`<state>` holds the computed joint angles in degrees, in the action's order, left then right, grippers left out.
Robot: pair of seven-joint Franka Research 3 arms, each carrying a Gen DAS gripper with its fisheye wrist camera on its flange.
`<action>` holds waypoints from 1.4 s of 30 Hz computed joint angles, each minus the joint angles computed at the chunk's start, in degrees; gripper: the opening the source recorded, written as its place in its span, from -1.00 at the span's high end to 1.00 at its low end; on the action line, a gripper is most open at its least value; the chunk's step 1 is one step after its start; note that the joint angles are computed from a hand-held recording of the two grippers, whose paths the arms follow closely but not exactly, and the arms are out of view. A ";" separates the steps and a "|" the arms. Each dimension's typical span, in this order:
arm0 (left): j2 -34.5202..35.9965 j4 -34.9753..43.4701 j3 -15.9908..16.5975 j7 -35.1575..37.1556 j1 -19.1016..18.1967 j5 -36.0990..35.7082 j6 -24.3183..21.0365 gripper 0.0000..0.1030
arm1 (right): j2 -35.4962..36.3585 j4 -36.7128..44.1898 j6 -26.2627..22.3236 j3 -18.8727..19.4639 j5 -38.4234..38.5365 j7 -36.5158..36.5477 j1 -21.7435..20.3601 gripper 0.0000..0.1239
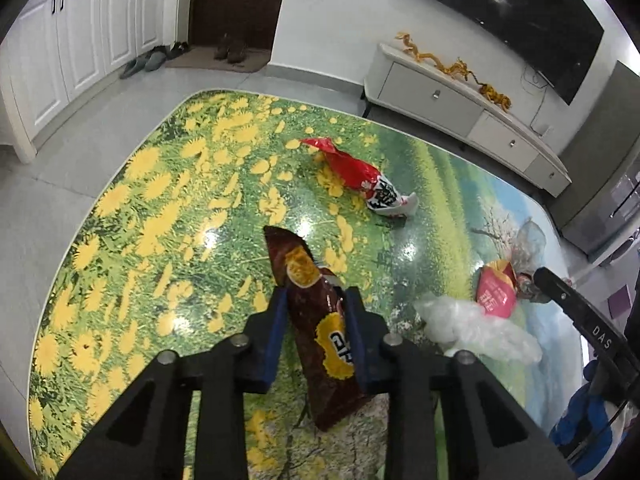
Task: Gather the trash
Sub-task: 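Grasp the brown snack wrapper with the left gripper while the right grasps a red wrapper, then carry both wrappers over the bin and open both grippers to drop them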
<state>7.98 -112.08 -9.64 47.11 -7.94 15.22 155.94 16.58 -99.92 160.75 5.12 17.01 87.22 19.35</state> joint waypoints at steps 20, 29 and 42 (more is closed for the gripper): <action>-23.56 -20.44 2.13 16.36 -4.04 -19.56 12.04 0.89 | -33.38 -32.62 8.78 2.44 0.53 4.53 -1.47 0.84; -26.64 -17.33 1.64 15.45 -8.49 -15.84 13.00 0.88 | -53.63 -45.54 7.84 6.93 -7.71 13.30 -12.51 0.84; -4.19 10.71 -7.04 31.20 -17.91 -22.06 0.33 0.88 | -69.23 -59.41 1.90 -0.63 -6.29 13.88 -19.09 0.84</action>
<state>3.79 -101.37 -16.68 78.30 -25.85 -6.83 156.27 -52.65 -159.33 162.65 4.49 10.72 101.10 0.26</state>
